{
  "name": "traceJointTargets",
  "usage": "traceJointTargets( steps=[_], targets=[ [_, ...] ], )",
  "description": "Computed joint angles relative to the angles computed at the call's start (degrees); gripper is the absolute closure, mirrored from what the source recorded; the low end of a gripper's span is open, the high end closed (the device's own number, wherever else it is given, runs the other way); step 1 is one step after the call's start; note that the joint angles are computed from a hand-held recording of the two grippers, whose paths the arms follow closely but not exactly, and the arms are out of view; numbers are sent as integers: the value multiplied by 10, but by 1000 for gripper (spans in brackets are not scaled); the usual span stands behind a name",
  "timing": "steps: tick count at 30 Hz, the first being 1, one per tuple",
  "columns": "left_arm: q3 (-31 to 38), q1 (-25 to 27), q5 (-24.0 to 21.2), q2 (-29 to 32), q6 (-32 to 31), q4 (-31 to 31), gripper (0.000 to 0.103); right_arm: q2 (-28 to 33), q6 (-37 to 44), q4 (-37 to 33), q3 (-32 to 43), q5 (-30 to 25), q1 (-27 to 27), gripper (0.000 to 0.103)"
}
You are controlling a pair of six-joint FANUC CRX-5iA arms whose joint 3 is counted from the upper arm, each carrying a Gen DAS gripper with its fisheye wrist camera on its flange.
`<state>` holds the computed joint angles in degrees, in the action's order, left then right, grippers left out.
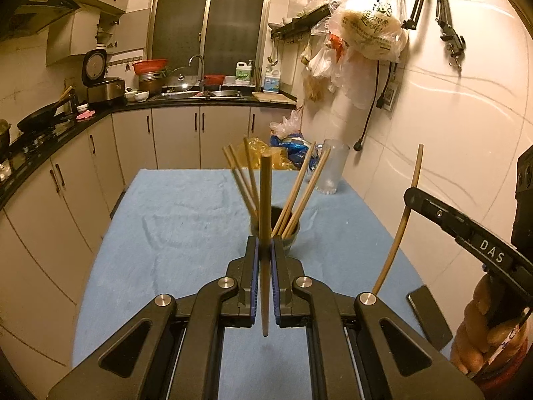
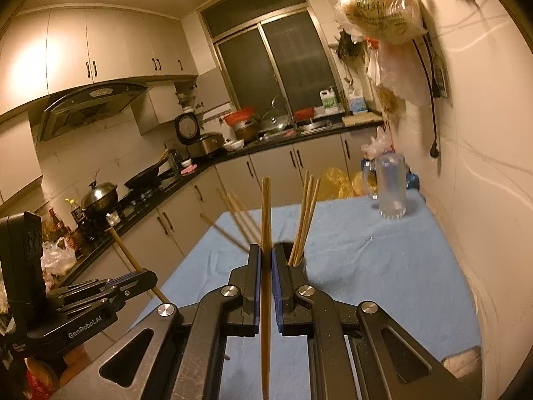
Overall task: Organize utensils
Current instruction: 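Lower the chopstick into the grey cup with the left tool while the right tool lowers its own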
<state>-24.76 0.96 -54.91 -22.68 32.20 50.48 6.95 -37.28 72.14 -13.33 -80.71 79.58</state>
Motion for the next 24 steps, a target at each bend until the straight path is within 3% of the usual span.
traceJointTargets(
  steps=[4,15,24],
  targets=[
    [41,-26,13,32,25,-5,97,-14,1,15,-5,18,-30,96],
    [148,-100,100,121,91,-6,97,-14,22,60,17,43,-116,96],
    [175,-131,130,188,111,-15,97,13,22,73,31,85,-185,96]
  ],
)
